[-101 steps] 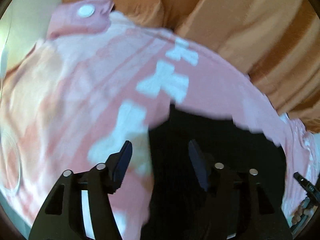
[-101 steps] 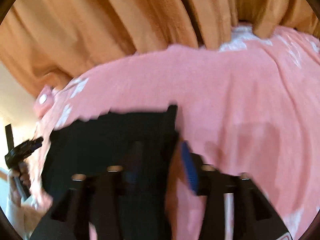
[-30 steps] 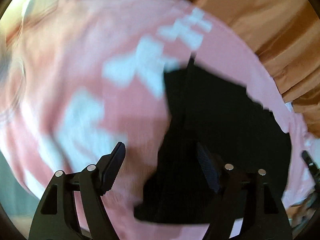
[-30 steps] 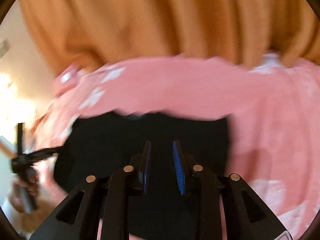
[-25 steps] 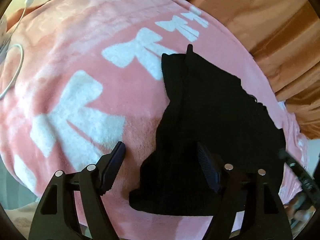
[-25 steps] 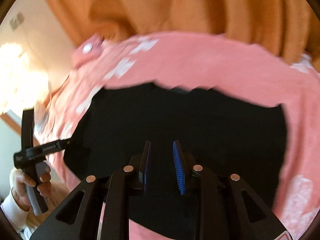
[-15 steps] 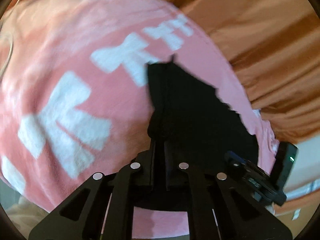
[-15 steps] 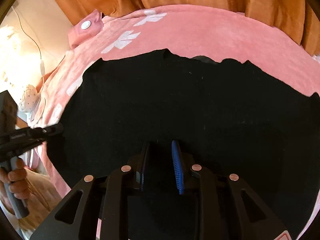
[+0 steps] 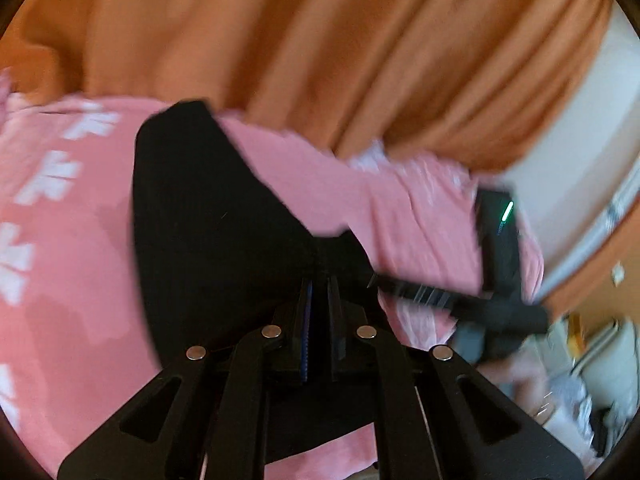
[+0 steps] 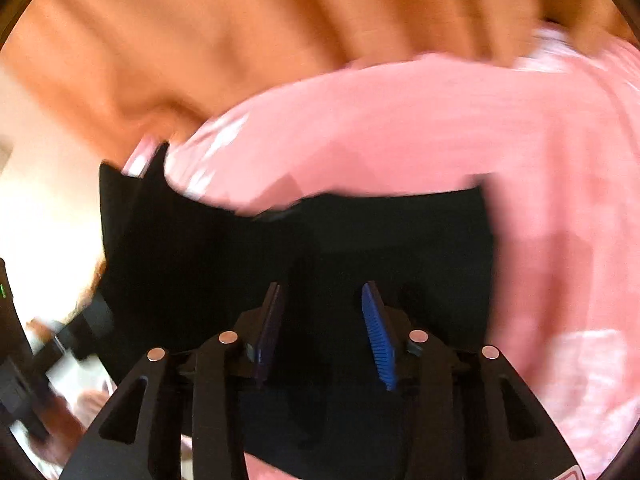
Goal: Fold small clothes
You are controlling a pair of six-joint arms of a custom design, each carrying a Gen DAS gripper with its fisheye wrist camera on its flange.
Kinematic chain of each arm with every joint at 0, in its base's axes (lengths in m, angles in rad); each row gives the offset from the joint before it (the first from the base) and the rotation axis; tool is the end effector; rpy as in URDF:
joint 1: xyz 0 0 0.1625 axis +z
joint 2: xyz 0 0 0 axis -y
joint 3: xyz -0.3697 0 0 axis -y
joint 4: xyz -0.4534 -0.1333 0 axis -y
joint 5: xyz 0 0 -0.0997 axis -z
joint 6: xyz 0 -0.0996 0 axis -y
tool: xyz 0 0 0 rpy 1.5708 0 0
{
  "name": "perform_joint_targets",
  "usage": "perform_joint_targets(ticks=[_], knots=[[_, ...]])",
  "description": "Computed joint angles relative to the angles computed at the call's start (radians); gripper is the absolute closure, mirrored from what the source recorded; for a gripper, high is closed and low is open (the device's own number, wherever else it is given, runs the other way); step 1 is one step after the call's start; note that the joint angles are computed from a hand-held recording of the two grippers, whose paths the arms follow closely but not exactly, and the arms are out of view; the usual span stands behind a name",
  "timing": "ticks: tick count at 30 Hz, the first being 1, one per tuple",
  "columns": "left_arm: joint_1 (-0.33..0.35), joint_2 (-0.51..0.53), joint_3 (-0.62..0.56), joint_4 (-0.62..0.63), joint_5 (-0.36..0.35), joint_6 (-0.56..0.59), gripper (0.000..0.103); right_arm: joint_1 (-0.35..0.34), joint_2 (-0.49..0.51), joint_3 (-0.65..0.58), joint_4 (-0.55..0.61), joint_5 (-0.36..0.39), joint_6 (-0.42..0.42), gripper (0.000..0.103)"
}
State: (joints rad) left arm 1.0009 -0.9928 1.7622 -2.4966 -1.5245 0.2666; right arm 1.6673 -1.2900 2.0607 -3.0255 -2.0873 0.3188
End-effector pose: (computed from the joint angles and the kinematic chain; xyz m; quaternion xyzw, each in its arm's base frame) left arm -0.2301 -0.6147 0.0740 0.4032 0.9115 -0.0807 0.0110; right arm 0.1377 -0.5490 0.1977 -0.1862 -0.8957 0.3669 0.1686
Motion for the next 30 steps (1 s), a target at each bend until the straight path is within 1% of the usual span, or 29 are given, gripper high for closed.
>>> perform_joint_targets(ticks=[3, 4, 5, 6, 7, 8, 9, 10, 11, 12, 15, 16, 17, 18, 19, 20, 21, 22, 23, 25, 26, 27, 28, 29, 30], knots=[[-0.023, 0.062, 0.029, 0.012, 0.064, 0.052, 0.093, -0.042, -0.088, 0.075, -0.033, 0.011, 0.030, 0.060], [-0.026, 0.068, 0.045, 0.012, 0.092, 0.056, 0.093, -0.048, -0.102, 0.085, -0.034, 0.016, 0.029, 0.060], [-0.022, 0.055, 0.070, 0.016, 0.094, 0.052, 0.092, -0.055, -0.118, 0.098, -0.038, 0.033, 0.026, 0.060], [-0.016, 0.025, 0.102, 0.009, 0.079, 0.057, 0.086, -0.054, -0.118, 0.098, -0.039, 0.043, 0.030, 0.058], [-0.014, -0.011, 0.132, 0.001, 0.072, 0.073, 0.078, -0.057, -0.127, 0.105, -0.038, 0.067, 0.028, 0.053], [-0.013, -0.037, 0.152, -0.009, 0.064, 0.093, 0.073, -0.057, -0.128, 0.106, -0.038, 0.088, 0.015, 0.050], [-0.014, -0.072, 0.183, -0.037, 0.063, 0.120, 0.063, -0.054, -0.120, 0.102, -0.042, 0.097, 0.001, 0.044], [-0.012, -0.092, 0.202, -0.063, 0.068, 0.135, 0.060, -0.049, -0.121, 0.099, -0.033, 0.099, -0.022, 0.040], [-0.010, -0.108, 0.221, -0.100, 0.073, 0.153, 0.060, -0.041, -0.105, 0.087, -0.027, 0.096, -0.037, 0.037], [-0.008, -0.114, 0.230, -0.124, 0.090, 0.165, 0.059, -0.040, -0.085, 0.071, -0.018, 0.109, -0.046, 0.034], [-0.007, -0.104, 0.241, -0.168, 0.154, 0.178, 0.058, -0.058, -0.034, 0.032, 0.030, 0.183, -0.047, 0.034], [-0.008, -0.098, 0.241, -0.172, 0.177, 0.179, 0.058, -0.063, 0.004, -0.002, 0.071, 0.208, -0.043, 0.034], [0.001, -0.095, 0.236, -0.154, 0.175, 0.174, 0.058, -0.064, 0.032, -0.028, 0.101, 0.217, -0.044, 0.034], [0.012, -0.100, 0.231, -0.126, 0.156, 0.170, 0.058, -0.064, 0.058, -0.050, 0.122, 0.220, -0.046, 0.034], [0.017, -0.106, 0.235, -0.104, 0.138, 0.169, 0.058, -0.060, 0.091, -0.076, 0.138, 0.219, -0.051, 0.036], [0.019, -0.116, 0.244, -0.079, 0.117, 0.186, 0.058, -0.052, 0.118, -0.098, 0.146, 0.206, -0.064, 0.042], [0.015, -0.132, 0.263, -0.072, 0.113, 0.210, 0.058, -0.041, 0.138, -0.112, 0.138, 0.186, -0.086, 0.079], [0.008, -0.150, 0.290, -0.082, 0.112, 0.242, 0.058, -0.030, 0.147, -0.125, 0.135, 0.180, -0.109, 0.094], [0.007, -0.163, 0.306, -0.093, 0.107, 0.258, 0.058, -0.023, 0.136, -0.117, 0.102, 0.196, -0.120, 0.094], [0.018, -0.188, 0.310, -0.104, 0.077, 0.255, 0.057, -0.011, 0.085, -0.085, 0.033, 0.256, -0.152, 0.095], [0.027, -0.189, 0.299, -0.114, 0.065, 0.238, 0.055, 0.002, 0.057, -0.066, 0.013, 0.239, -0.181, 0.096], [0.040, -0.183, 0.281, -0.131, 0.063, 0.208, 0.050, 0.012, 0.045, -0.051, -0.009, 0.180, -0.215, 0.096], [0.047, -0.174, 0.266, -0.136, 0.066, 0.188, 0.049, 0.022, 0.046, -0.053, 0.011, 0.097, -0.217, 0.094], [0.057, -0.152, 0.234, -0.136, 0.086, 0.151, 0.049, 0.004, 0.047, -0.055, 0.074, 0.052, -0.196, 0.091], [0.064, -0.127, 0.201, -0.128, 0.111, 0.116, 0.049, -0.016, 0.045, -0.058, 0.134, 0.050, -0.154, 0.088]])
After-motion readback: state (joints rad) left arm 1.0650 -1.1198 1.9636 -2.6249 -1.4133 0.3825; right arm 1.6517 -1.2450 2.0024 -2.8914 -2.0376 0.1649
